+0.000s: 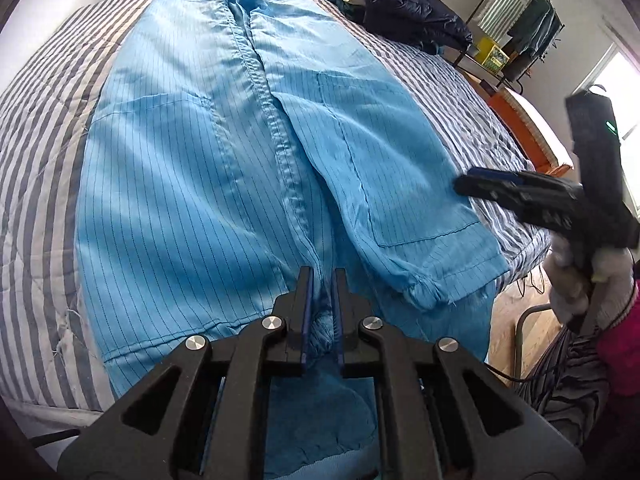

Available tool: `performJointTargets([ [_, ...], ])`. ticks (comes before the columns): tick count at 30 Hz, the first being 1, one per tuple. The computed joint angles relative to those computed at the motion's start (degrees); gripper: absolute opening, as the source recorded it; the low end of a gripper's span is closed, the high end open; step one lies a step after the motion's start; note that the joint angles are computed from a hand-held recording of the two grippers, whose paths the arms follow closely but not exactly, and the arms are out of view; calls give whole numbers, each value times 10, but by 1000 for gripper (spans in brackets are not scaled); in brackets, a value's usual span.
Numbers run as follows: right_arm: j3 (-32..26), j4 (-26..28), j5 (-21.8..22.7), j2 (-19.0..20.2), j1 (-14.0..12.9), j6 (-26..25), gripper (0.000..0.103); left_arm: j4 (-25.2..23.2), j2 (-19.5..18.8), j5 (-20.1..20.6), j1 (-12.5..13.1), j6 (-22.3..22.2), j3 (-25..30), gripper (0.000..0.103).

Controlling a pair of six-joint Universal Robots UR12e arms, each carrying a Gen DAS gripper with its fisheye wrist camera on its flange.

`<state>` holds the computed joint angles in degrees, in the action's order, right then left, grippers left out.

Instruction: Fold large clothes

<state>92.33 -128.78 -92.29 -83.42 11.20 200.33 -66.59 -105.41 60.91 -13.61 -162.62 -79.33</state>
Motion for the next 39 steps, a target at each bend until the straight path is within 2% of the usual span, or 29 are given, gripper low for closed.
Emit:
performJointTargets([
  [2,-1,-9,24,5,-13,18,44,-1,2,-2,1,0,-2,6],
  [5,7,-62,81,11,-40,64,44,2,3,-1,1,-1,-2,6],
  [7,2,-80,87,19,-50,88,44,5,5,-3,1,0,-4,6],
  [13,-34,-94,104,58,-66,97,45,3,5,-8,-1,4,-3,7],
  [15,-41,-98,121,69,-70,101,35,2,5,-8,-1,2,-2,7],
  [17,-45,-102,143,78,-75,100,10,1,4,-9,0,2,-1,7],
  [19,-47,-103,138,80,-73,93,1,1,4,-9,0,3,-1,7],
  [20,-48,-102,128,80,-70,87,0,0,4,-9,0,5,-1,7],
  [22,-44,-97,93,78,-66,101,0,-7,2,-7,0,9,2,9],
  [23,-39,-98,96,77,-68,111,0,-11,1,-5,0,12,4,13],
  [24,-36,-101,97,77,-67,112,0,-18,0,-6,0,14,6,22],
  [25,-37,-102,90,77,-64,110,0,-22,1,-11,1,17,6,26],
  [27,-46,-91,80,79,-59,104,7,-23,5,-18,3,25,6,27],
  [29,-58,-65,57,76,-50,89,32,-19,13,-36,12,30,3,27],
  [32,-58,-80,6,65,-27,29,31,-9,23,-70,31,29,-6,27],
  [36,-47,-75,40,48,-7,-41,29,3,28,-76,42,15,-16,27],
  [39,-35,-59,62,40,5,-60,29,-7,26,-70,44,14,-18,27],
])
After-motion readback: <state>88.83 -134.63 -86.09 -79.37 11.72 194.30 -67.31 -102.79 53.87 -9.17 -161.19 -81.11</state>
